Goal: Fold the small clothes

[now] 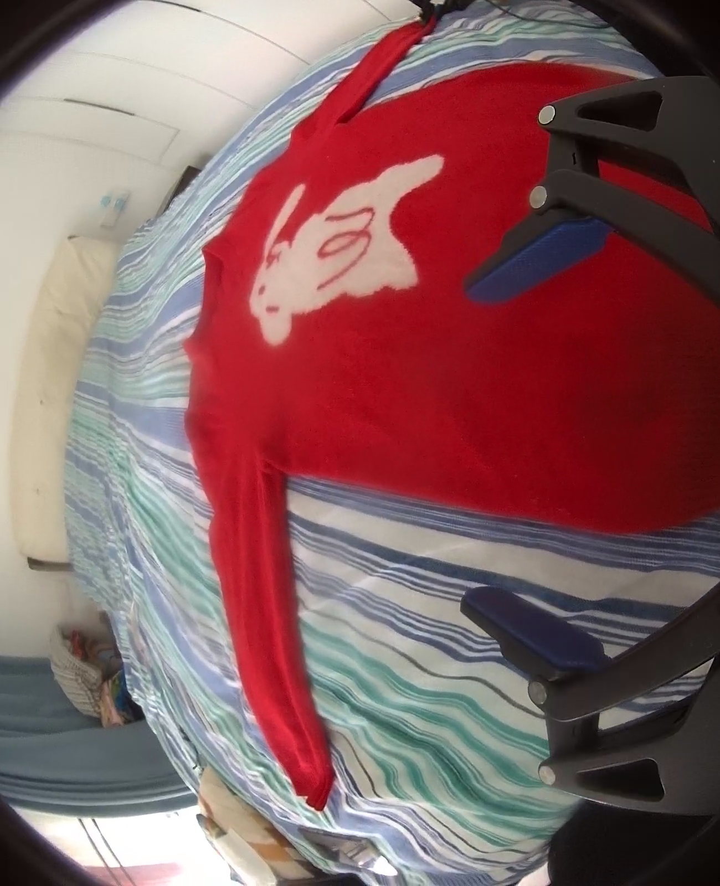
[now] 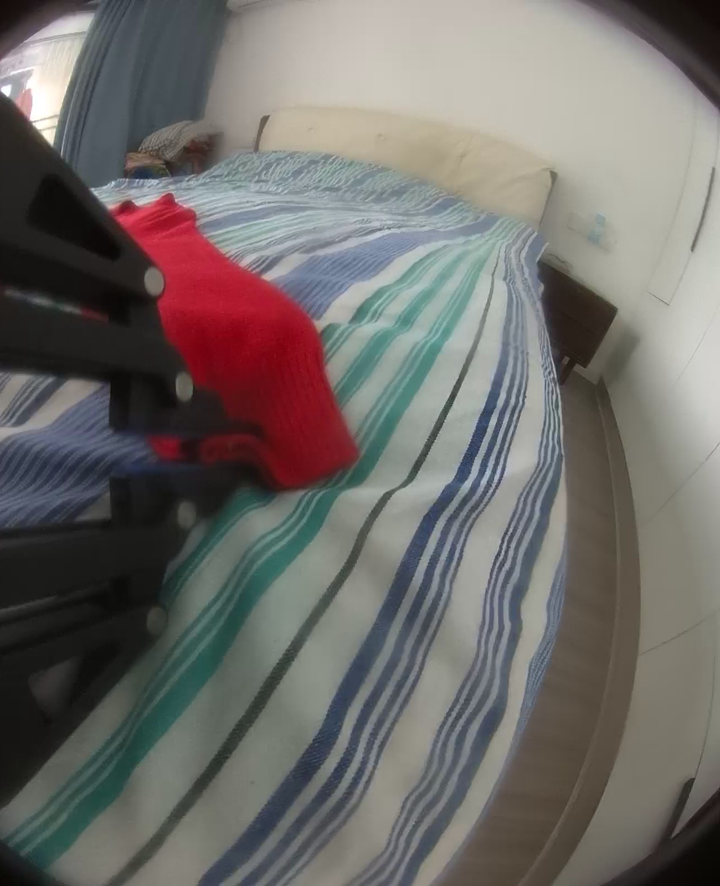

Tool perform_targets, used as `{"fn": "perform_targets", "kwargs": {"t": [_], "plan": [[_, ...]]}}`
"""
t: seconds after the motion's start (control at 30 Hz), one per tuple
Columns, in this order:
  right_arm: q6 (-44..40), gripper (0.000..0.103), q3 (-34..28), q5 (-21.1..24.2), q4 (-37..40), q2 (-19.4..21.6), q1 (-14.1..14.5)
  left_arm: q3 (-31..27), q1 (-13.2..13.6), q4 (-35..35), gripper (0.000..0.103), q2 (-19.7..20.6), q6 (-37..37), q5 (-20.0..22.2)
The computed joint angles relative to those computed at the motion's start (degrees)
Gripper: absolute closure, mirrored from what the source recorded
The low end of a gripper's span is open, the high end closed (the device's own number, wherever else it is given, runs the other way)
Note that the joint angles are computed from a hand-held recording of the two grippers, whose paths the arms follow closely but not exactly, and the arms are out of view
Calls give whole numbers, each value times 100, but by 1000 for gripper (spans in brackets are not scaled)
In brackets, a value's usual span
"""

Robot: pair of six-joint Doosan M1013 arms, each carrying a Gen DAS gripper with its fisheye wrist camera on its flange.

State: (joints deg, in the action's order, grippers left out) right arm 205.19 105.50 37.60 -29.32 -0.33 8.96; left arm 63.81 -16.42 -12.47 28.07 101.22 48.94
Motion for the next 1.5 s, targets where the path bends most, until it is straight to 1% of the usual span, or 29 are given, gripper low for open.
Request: {"fn": "perform_targets", "kwargs": {"t": [0.07,0.1,0.17,0.23,0.3,0.37,0.43,0.53,0.6,0.63,0.67,0.7,0.73,0.77,0.8,0.87,0.9,0.93,1.0,1.03,1.13,1.17,1.2,1.27,1.3,1.33,1.37,1.43,1.5], "plan": [[-114,99,-259,549,-349,56,143,14,21,-14,1,-17,-86,-51],[-362,99,-470,831,-524,121,234,12,36,-44,1,-19,-120,-66],[-1171,99,-999,1263,-748,300,379,-15,67,-170,1,-8,-151,-62],[-2096,99,-1615,1378,-843,533,481,-59,91,-301,1,19,-140,-34],[-3072,99,-2302,1266,-709,836,576,-97,101,-352,1,42,-130,-25],[-4135,99,-3102,1062,-301,1257,651,-113,105,-356,1,54,-142,-41],[-5249,99,-4002,954,302,1794,732,-104,111,-315,1,52,-187,-82],[-6639,99,-5381,1043,1277,2679,866,-93,129,-205,1,53,-311,-111],[-7263,98,-6202,1185,1771,3261,964,-102,142,-139,1,64,-394,-87],[-7640,95,-6487,1166,2176,3490,979,-109,146,-100,1,71,-440,-71],[-8072,90,-6838,1290,2783,3753,954,-111,152,-70,1,74,-480,-62],[-8349,70,-6999,1457,3384,3920,929,-112,161,-62,1,76,-507,-57],[-8443,50,-6948,1366,3798,3971,906,-111,170,-73,1,76,-522,-61],[-8440,48,-6658,1160,4058,3864,905,-111,182,-100,1,75,-528,-68],[-8508,49,-6330,839,4307,3732,877,-115,193,-140,1,76,-522,-70],[-8455,48,-5769,440,4461,3451,809,-141,210,-222,1,92,-500,-56],[-8348,48,-5520,368,4419,3312,763,-155,217,-274,1,100,-477,-47],[-8192,48,-5304,389,4299,3180,709,-168,222,-328,1,110,-457,-36],[-7785,48,-5051,639,3970,3009,576,-193,215,-369,1,134,-448,4],[-7698,48,-4928,758,4014,2942,505,-204,203,-351,1,146,-456,32],[-7694,48,-4343,897,4739,2778,301,-192,150,-202,1,152,-472,68],[-7493,48,-4183,960,4713,2758,281,-174,131,-120,1,146,-475,68],[-7242,48,-4034,1072,4590,2748,272,-152,116,-38,1,135,-473,67],[-6613,52,-3815,1416,3990,2739,313,-88,88,136,1,98,-481,37],[-6358,54,-3687,1444,3675,2691,351,-49,84,184,1,72,-472,8],[-6228,59,-3485,1222,3483,2579,383,-20,86,183,1,53,-444,-16],[-6078,59,-3343,1067,3254,2470,423,-8,91,148,1,43,-403,-20],[-5829,58,-3237,1034,2663,2282,565,-24,99,55,1,51,-325,-7],[-6247,58,-3206,976,2649,2127,675,-66,93,-28,1,77,-270,35]]}}
